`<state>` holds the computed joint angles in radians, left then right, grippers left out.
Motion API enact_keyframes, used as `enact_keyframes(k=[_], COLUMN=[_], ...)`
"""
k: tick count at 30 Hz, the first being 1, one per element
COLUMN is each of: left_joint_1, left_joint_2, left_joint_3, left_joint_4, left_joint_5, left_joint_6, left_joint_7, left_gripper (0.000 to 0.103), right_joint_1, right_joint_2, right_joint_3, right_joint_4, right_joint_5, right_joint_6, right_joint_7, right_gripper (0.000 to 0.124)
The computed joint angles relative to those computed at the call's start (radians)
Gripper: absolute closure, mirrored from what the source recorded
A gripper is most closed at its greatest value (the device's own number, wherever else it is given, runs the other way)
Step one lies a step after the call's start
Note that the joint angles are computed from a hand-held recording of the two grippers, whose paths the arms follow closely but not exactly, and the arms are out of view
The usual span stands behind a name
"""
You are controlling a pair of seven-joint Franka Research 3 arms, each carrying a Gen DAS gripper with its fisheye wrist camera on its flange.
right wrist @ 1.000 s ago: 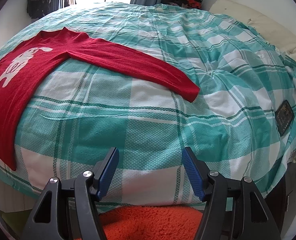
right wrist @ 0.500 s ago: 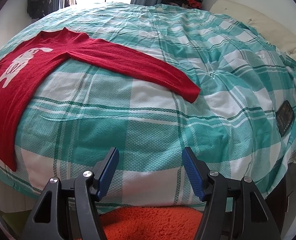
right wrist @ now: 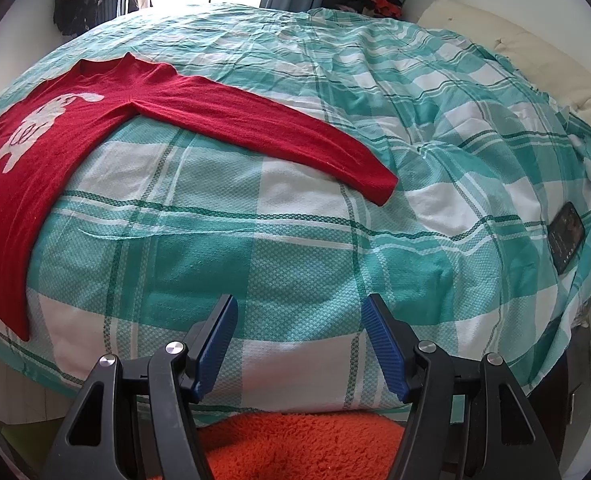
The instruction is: Fold small clothes
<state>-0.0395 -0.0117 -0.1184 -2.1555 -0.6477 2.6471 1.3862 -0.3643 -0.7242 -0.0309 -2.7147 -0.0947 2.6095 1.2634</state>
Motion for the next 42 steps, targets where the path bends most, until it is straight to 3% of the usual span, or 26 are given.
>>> enact_keyframes(k=[5,8,9,11,13,15,17,19,22,24,28,30,32,33,34,35,42], left_joint_1=[0.004,0.018,0.022,0.021,0.014,-0.012,-0.048,-0.081,-0.132,-0.159,-0.197,-0.201,-0.200,-0.209,-0.217,-0.210,-0.171], left_joint_2=[0.038,0.031,0.014,-0.047,-0.122,-0.205,-0.288,-0.355,-0.413,-0.426,-0.430,-0.433,-0.422,-0.416,-0.414,-0.422,-0.463], left_joint_3=[-0.006,-0.011,-0.009,0.000,0.010,0.037,0.077,0.099,0.118,0.123,0.144,0.142,0.147,0.167,0.185,0.178,0.120], left_joint_4=[0.030,0.027,0.011,-0.042,-0.104,-0.169,-0.234,-0.289,-0.348,-0.370,-0.378,-0.383,-0.384,-0.383,-0.386,-0.392,-0.396], left_joint_5=[0.064,-0.027,-0.055,-0.053,0.039,0.049,0.024,0.020,0.002,-0.010,-0.034,-0.031,-0.042,-0.080,-0.132,-0.146,-0.001], left_joint_6=[-0.011,-0.021,-0.023,-0.017,-0.024,-0.053,-0.116,-0.164,-0.185,-0.170,-0.179,-0.177,-0.181,-0.203,-0.223,-0.223,-0.284], left_joint_7=[-0.094,-0.033,-0.012,0.008,-0.017,0.022,0.080,0.116,0.162,0.188,0.242,0.261,0.259,0.272,0.292,0.296,0.245], left_gripper=[0.098,0.095,0.089,0.080,0.072,0.064,0.062,0.059,0.056,0.055,0.056,0.059,0.082,0.096,0.097,0.098,0.099], right_joint_1=[0.007,0.009,0.008,0.008,0.020,0.041,0.045,0.121,0.301,0.382,0.401,0.412,0.427,0.433,0.438,0.437,0.360], right_joint_2=[0.015,0.010,0.006,0.003,0.006,0.012,0.012,-0.015,-0.027,0.008,0.108,0.121,0.142,0.156,0.180,0.207,0.155], right_joint_3=[-0.002,-0.003,-0.004,-0.010,-0.026,-0.048,-0.042,-0.080,-0.187,-0.207,-0.104,-0.102,-0.133,-0.154,-0.179,-0.196,-0.117], right_joint_4=[0.012,0.007,0.005,0.005,0.010,0.021,0.045,0.075,0.118,0.111,0.070,0.053,0.062,0.070,0.088,0.108,0.134], right_joint_5=[0.003,0.000,0.001,0.008,0.025,0.054,0.073,0.155,0.441,0.594,0.657,0.707,0.756,0.784,0.813,0.835,0.765], right_joint_6=[-0.009,-0.006,-0.003,-0.003,-0.012,-0.032,-0.082,-0.174,-0.348,-0.407,-0.354,-0.310,-0.326,-0.354,-0.403,-0.458,-0.522], right_joint_7=[-0.003,-0.004,-0.003,-0.002,-0.014,-0.035,-0.026,-0.054,-0.097,-0.126,-0.109,-0.109,-0.140,-0.163,-0.185,-0.201,-0.196], right_gripper=[0.059,0.059,0.059,0.059,0.059,0.059,0.059,0.059,0.057,0.056,0.056,0.055,0.055,0.059,0.084,0.116,0.117])
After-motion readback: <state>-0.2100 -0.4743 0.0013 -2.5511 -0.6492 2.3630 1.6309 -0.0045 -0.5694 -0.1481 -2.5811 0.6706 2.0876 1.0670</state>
